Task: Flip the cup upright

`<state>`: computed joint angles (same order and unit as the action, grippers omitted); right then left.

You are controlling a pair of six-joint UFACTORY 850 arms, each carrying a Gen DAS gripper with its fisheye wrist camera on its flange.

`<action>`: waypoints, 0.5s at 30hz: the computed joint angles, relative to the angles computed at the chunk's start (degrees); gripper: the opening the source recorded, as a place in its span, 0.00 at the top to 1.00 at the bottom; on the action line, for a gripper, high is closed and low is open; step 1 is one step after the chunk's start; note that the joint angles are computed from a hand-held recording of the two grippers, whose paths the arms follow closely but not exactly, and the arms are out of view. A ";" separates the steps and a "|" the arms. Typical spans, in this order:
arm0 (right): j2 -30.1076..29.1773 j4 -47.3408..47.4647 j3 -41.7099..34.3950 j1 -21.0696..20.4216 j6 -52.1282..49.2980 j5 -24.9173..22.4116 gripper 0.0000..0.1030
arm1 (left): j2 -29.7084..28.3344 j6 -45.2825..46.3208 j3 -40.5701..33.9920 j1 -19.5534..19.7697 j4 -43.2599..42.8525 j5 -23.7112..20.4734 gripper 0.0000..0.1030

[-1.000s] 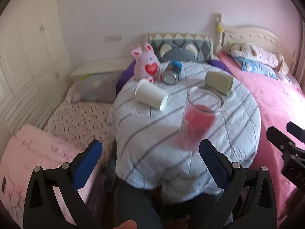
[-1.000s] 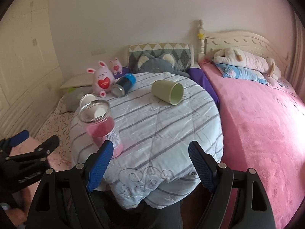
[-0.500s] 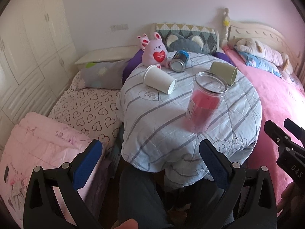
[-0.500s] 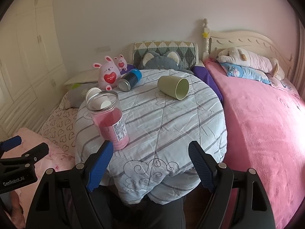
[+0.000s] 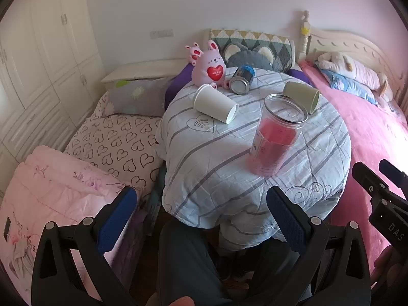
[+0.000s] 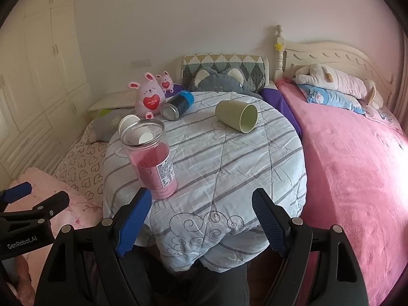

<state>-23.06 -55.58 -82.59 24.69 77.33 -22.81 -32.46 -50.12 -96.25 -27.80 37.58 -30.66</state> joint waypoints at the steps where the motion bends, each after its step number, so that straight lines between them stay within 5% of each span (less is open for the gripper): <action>1: -0.03 -0.13 -0.03 0.02 0.09 -0.09 0.20 | -0.09 0.17 -0.12 0.03 -0.19 -0.05 0.00; 15: -0.33 0.84 -0.31 -0.02 -0.79 -0.08 0.20 | -0.33 0.39 -0.51 0.38 -0.83 -0.07 0.00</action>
<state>-23.39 -54.74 -82.89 24.67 76.54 -22.89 -32.79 -49.73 -96.77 -27.42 36.75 -30.73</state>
